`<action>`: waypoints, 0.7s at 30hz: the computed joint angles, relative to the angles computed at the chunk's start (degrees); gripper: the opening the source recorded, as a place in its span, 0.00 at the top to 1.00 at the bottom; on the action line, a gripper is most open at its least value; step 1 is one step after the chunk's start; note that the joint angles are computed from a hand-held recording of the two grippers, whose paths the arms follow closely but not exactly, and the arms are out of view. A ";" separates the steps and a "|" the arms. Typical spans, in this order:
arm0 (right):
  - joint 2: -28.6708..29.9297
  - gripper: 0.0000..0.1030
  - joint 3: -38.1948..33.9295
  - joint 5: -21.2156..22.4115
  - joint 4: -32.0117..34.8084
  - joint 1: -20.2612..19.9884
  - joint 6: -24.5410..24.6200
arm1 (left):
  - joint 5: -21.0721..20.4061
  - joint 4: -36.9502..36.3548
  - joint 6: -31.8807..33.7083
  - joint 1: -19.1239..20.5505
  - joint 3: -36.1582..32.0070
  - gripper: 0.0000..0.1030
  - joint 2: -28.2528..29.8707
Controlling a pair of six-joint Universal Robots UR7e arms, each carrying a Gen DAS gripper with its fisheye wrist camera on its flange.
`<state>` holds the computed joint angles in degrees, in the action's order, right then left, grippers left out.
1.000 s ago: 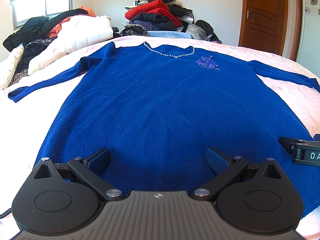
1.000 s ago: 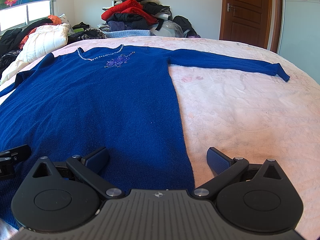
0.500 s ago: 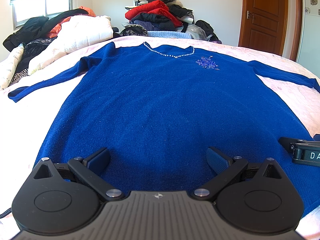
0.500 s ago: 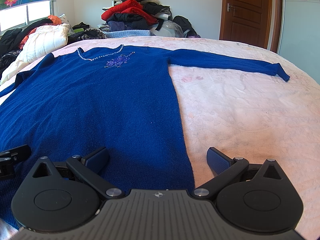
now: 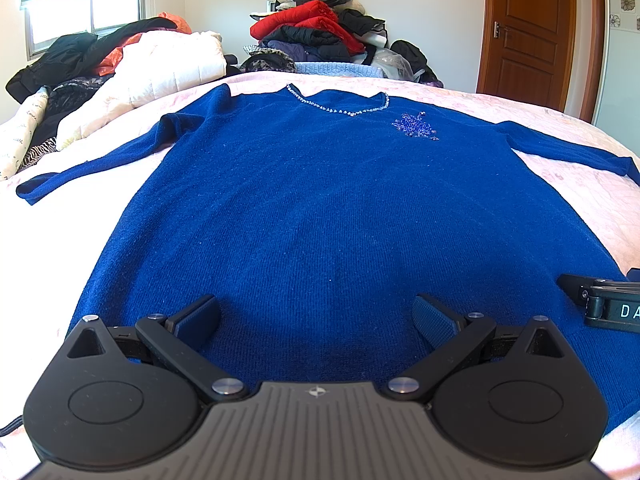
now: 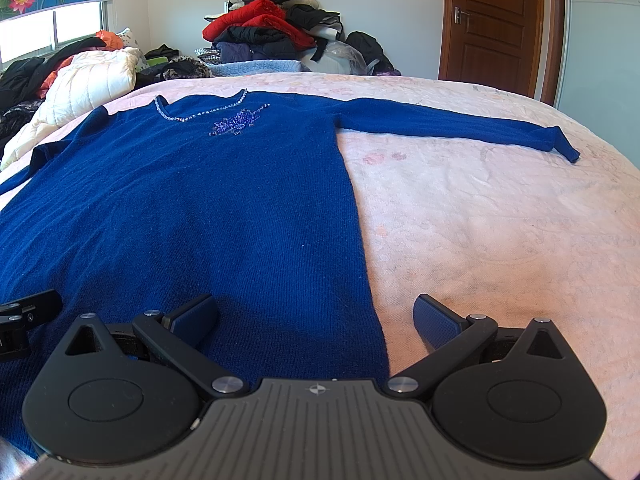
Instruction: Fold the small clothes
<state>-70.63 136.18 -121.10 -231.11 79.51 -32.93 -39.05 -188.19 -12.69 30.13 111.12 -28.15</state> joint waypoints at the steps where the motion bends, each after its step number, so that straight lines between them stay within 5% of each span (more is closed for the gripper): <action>1: 0.00 0.00 0.00 0.00 0.00 0.00 0.00 | 0.01 0.02 -0.01 -0.01 0.00 0.00 0.00; 21: -0.93 0.00 0.07 0.10 0.93 0.19 -0.38 | -1.86 1.74 -3.71 0.42 0.68 0.00 -2.44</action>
